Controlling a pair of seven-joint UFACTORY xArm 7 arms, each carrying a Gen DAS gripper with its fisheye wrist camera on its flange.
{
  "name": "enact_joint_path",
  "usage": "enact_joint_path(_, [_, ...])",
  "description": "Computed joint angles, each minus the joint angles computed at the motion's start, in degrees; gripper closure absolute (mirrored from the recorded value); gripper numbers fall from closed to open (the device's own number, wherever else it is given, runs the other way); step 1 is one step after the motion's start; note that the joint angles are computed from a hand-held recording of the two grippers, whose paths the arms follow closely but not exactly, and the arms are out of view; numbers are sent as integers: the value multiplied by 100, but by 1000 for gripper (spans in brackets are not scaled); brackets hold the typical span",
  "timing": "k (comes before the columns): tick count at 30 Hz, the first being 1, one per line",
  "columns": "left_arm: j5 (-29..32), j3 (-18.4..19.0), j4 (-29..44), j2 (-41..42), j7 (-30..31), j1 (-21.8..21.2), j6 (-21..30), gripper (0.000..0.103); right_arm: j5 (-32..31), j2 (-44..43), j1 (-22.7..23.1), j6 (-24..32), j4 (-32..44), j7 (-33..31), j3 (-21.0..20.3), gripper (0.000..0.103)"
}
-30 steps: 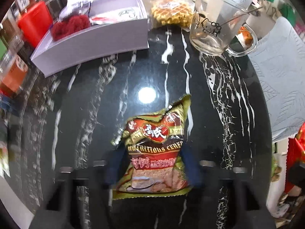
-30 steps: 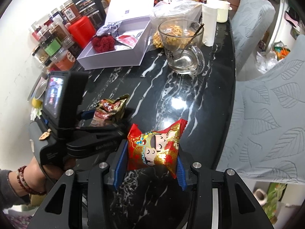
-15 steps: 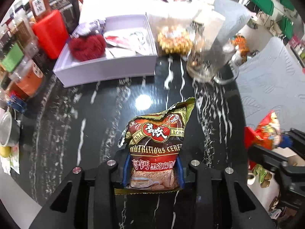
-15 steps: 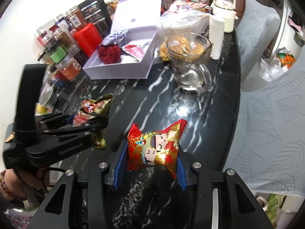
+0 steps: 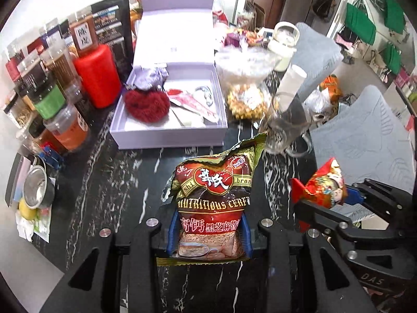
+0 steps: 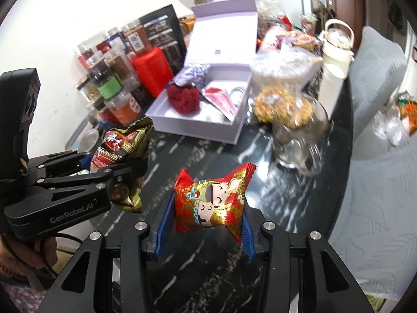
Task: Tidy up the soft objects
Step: 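Lift and carry the cereal bag and candy packet with both grippers toward the box, then lower the cereal bag and candy packet with both grippers into the lavender box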
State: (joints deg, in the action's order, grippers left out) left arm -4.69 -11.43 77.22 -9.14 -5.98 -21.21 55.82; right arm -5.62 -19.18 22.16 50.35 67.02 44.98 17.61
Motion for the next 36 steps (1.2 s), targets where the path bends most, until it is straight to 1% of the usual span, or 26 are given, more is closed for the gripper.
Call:
enact_joint_path(8, [-40, 104, 612, 258, 235, 93, 83, 66, -252, 543, -23, 61, 767, -359, -59, 59])
enact_joint_path(10, [-71, 137, 842, 403, 325, 128, 90, 66, -407, 746, -41, 100, 1047, -371, -61, 59])
enact_joint_path(19, [-128, 237, 1823, 1156, 712, 265, 92, 66, -750, 1559, 63, 136, 2077, -403, -255, 59])
enact_joint_path(30, [-157, 341, 3614, 2543, 1092, 394, 399, 66, -890, 2843, 313, 283, 3589, -656, -715, 59])
enact_joint_path(36, [-172, 377, 4859, 3474, 1300, 409, 741, 66, -874, 3512, 446, 456, 4380, -765, -979, 59])
